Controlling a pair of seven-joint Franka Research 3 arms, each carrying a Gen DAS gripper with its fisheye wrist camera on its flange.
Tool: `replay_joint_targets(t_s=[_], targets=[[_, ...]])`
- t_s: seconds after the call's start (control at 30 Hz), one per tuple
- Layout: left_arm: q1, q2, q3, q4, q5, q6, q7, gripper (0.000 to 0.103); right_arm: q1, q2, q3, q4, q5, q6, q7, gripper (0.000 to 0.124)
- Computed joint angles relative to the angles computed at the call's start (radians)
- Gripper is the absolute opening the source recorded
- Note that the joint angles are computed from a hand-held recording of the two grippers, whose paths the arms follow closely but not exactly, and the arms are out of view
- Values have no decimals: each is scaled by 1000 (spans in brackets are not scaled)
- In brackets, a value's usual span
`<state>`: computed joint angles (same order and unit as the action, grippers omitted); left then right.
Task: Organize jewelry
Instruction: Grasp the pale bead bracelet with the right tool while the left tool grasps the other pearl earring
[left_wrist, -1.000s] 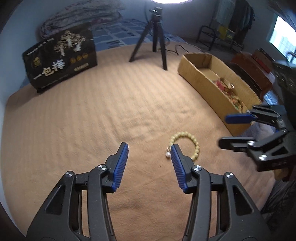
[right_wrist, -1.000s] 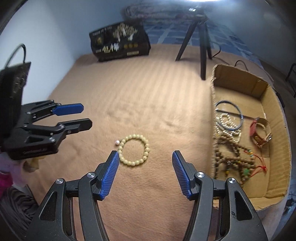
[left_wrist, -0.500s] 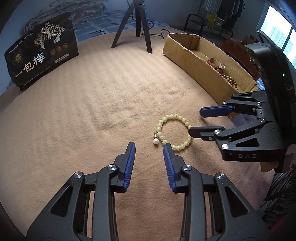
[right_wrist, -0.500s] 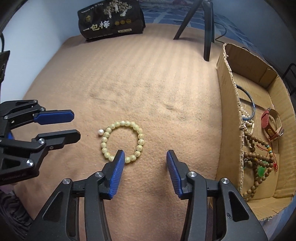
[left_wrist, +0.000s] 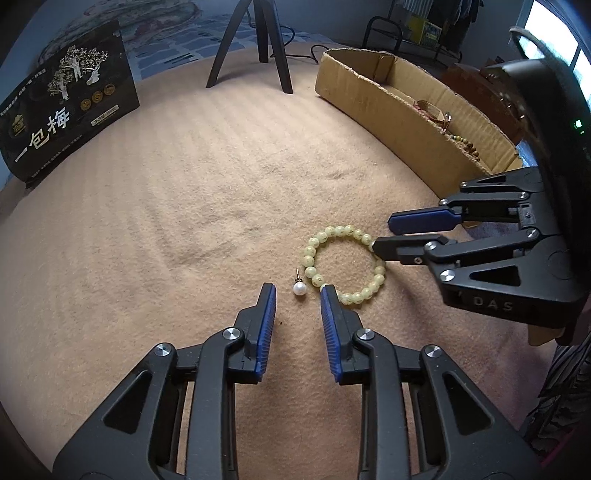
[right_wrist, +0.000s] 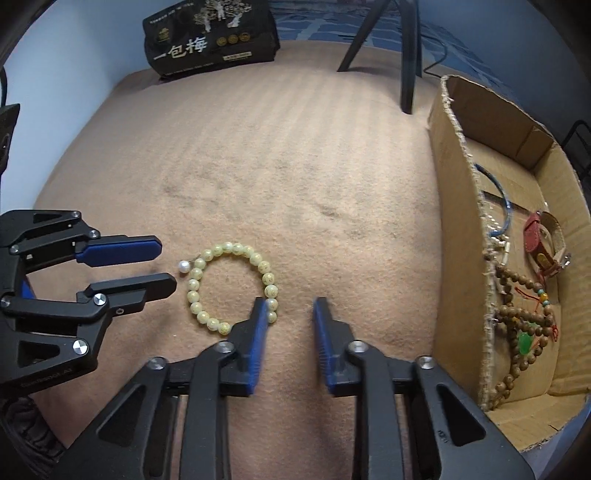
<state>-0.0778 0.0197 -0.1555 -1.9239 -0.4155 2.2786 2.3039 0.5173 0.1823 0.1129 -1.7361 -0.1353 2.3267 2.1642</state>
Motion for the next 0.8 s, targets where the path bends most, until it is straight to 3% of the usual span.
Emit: replay_joint_targets(t_s=[0.1, 0.37, 0.8], targets=[[-2, 4, -2, -2, 10, 9, -5, 25, 2, -2, -4, 3, -19, -20, 14, 11], [-3, 1, -3, -5, 8, 14, 10, 19, -36, -50, 8, -68, 103, 105, -30, 11], [4, 1, 1, 2, -6, 3, 14, 19, 18, 75, -9, 86, 41, -4, -35, 12]])
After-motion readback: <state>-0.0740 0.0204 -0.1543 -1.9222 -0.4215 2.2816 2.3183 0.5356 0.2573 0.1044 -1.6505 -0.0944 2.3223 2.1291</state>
